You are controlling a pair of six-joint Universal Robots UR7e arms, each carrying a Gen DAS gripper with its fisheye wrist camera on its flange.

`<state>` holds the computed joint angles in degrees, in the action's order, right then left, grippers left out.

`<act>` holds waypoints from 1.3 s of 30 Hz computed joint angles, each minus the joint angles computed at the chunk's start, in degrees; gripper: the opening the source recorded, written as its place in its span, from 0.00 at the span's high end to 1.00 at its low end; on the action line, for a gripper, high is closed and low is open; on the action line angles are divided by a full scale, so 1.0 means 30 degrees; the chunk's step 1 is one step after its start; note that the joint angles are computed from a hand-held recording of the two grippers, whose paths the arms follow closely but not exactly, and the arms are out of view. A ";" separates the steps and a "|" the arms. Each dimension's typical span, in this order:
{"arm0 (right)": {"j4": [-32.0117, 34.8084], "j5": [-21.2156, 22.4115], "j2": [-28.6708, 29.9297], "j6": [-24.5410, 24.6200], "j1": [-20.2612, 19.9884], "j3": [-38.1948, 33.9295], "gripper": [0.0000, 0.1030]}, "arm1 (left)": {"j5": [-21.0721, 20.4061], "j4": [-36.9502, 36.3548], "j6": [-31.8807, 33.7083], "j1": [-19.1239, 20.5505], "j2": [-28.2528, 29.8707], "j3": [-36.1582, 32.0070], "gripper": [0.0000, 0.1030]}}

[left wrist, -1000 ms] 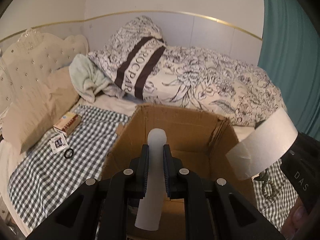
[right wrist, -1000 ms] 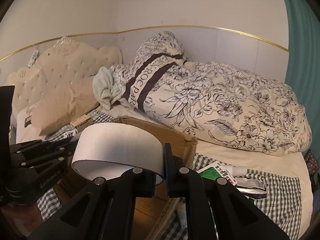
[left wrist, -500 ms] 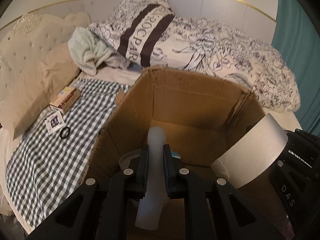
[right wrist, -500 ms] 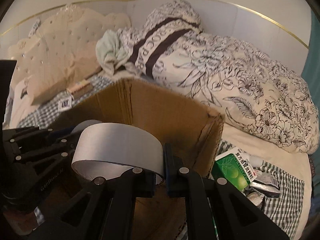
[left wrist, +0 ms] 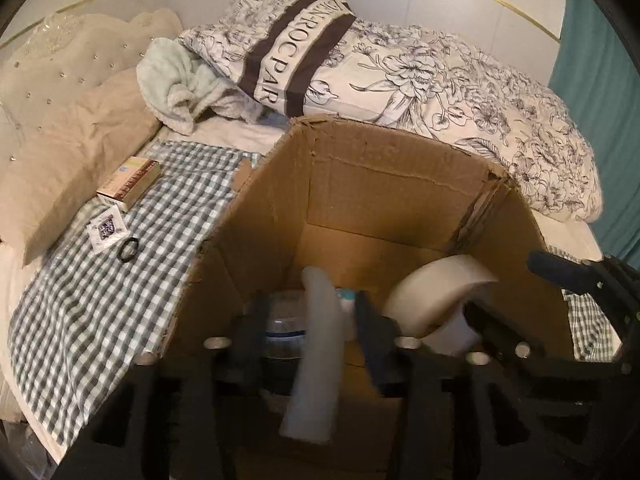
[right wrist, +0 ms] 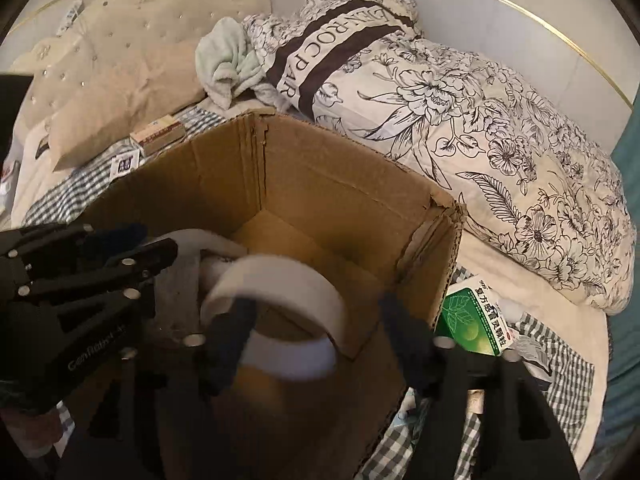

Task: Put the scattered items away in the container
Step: 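Lower the tube and tape into the box and open both grippers, then withdraw both grippers from the box toward the items on the checkered cloth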

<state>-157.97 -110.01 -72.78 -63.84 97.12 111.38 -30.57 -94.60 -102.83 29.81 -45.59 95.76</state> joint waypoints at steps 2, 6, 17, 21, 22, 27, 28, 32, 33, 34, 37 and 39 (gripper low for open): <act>-0.0017 -0.0003 -0.0199 -0.0066 0.0031 0.0101 0.33 | 0.0045 -0.0311 0.0141 -0.0110 -0.0117 0.0165 0.49; 0.0099 0.0115 -0.0625 -0.0254 0.0066 0.0202 0.33 | 0.0164 0.0583 -0.0621 -0.0412 -0.0120 -0.0085 0.41; -0.1498 0.3659 -0.2951 -0.0220 -0.0611 0.1212 0.26 | 0.1690 0.4431 -0.3334 -0.1756 0.0257 -0.1428 0.31; -0.1707 0.4935 -0.3670 0.0171 -0.0974 0.1197 0.25 | 0.2076 0.6411 -0.4549 -0.2206 0.0636 -0.2227 0.24; -0.1694 0.5253 -0.3859 0.0310 -0.1075 0.1175 0.25 | 0.2086 0.6901 -0.4898 -0.2286 0.0745 -0.2468 0.24; -0.1972 0.7551 -0.4948 0.0958 -0.1820 0.1191 0.19 | 0.2787 0.9552 -0.7071 -0.2845 0.1245 -0.3649 0.08; -0.2065 0.8068 -0.5156 0.1055 -0.2001 0.1208 0.17 | 0.3022 1.0211 -0.7605 -0.2977 0.1394 -0.3925 0.03; -0.2033 0.9458 -0.5846 0.1379 -0.2595 0.1082 0.14 | 0.3916 1.3078 -0.9464 -0.3419 0.2171 -0.5325 0.00; -0.1909 0.9630 -0.5949 0.1407 -0.2708 0.0982 0.13 | 0.4120 1.3898 -0.9949 -0.3498 0.2463 -0.5823 0.00; -0.1768 0.9791 -0.6037 0.1430 -0.2826 0.0877 0.10 | 0.4301 1.4637 -1.0423 -0.3575 0.2720 -0.6256 0.00; -0.1568 1.0559 -0.6335 0.1260 -0.3278 0.0727 0.00 | 0.4821 1.6363 -1.1469 -0.3755 0.3429 -0.7407 0.00; -0.1893 1.0913 -0.6618 0.0897 -0.3561 0.0874 0.00 | 0.4952 1.7541 -1.2087 -0.3794 0.3987 -0.8333 0.00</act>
<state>-163.64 -77.27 -92.64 -61.15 86.43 114.01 -15.71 -41.98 -139.09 18.43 -33.62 70.76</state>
